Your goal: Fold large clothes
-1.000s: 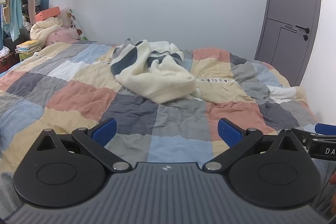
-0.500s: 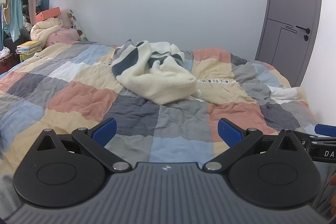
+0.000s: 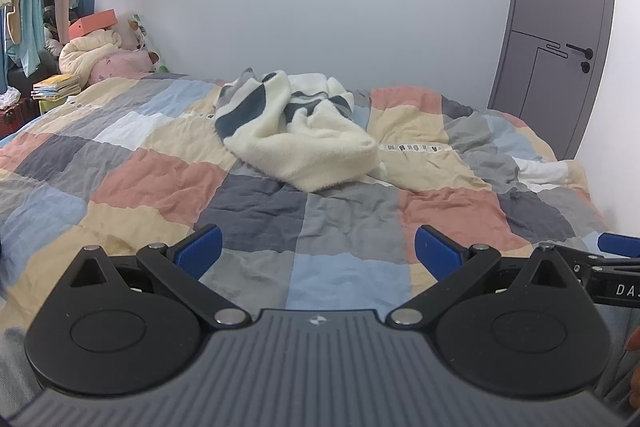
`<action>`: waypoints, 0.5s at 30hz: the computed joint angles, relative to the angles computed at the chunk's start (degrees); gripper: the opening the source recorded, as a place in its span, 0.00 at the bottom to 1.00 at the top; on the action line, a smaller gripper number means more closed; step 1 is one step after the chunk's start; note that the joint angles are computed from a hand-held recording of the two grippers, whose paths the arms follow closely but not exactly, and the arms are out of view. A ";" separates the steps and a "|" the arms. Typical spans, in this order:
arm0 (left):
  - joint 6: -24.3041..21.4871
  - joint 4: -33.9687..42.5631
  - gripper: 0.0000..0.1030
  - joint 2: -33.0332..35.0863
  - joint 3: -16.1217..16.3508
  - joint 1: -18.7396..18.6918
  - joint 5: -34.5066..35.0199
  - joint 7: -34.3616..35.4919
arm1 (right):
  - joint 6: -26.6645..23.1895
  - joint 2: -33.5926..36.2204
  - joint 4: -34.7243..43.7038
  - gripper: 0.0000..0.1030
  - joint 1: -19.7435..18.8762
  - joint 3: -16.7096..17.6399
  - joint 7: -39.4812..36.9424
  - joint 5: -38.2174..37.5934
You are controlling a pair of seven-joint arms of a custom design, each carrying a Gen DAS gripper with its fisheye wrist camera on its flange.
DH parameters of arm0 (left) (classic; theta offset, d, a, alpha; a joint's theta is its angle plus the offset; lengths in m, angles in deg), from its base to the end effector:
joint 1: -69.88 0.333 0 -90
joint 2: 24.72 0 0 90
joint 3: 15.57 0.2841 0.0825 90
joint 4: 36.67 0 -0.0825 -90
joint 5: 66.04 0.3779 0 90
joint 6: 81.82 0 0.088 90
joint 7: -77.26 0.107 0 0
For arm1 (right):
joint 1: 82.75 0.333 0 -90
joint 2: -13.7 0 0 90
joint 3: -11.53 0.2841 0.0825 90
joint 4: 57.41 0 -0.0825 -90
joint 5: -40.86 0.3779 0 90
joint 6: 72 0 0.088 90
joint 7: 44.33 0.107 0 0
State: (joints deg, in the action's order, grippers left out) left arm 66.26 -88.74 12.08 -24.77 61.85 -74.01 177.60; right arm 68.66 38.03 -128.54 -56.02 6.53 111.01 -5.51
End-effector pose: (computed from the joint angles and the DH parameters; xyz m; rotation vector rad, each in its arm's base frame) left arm 0.7288 -0.1693 0.6247 -1.3732 1.8982 -1.1752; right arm 0.6575 0.2782 0.5919 -1.3262 1.8111 -0.9625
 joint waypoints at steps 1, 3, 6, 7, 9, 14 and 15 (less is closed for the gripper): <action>-0.10 0.26 1.00 0.12 0.11 -0.15 0.17 -0.17 | 0.26 -0.04 -0.15 1.00 -0.01 -0.02 0.05 -0.09; 0.28 -0.04 1.00 0.03 0.12 -0.15 0.25 -0.07 | 0.49 0.14 0.01 1.00 -0.06 -0.09 0.03 -0.17; 0.34 0.39 1.00 0.48 -0.17 0.06 0.35 1.26 | 0.47 0.16 -0.03 1.00 -0.04 -0.14 0.23 -0.19; 0.37 1.17 1.00 0.99 0.10 -0.12 0.86 1.75 | 0.37 0.12 -0.01 1.00 -0.01 -0.11 0.09 -0.15; -0.15 4.19 1.00 2.73 1.07 -0.67 1.93 0.92 | 0.14 0.21 0.20 1.00 0.00 -0.13 0.18 -0.06; -2.56 12.04 1.00 7.05 1.39 -1.01 2.97 0.24 | 0.27 0.70 0.84 1.00 -0.17 -0.04 -0.49 0.43; -2.59 12.69 1.00 7.42 1.69 -1.18 3.40 -0.29 | 0.28 0.92 1.15 1.00 -0.20 -0.02 -0.69 0.66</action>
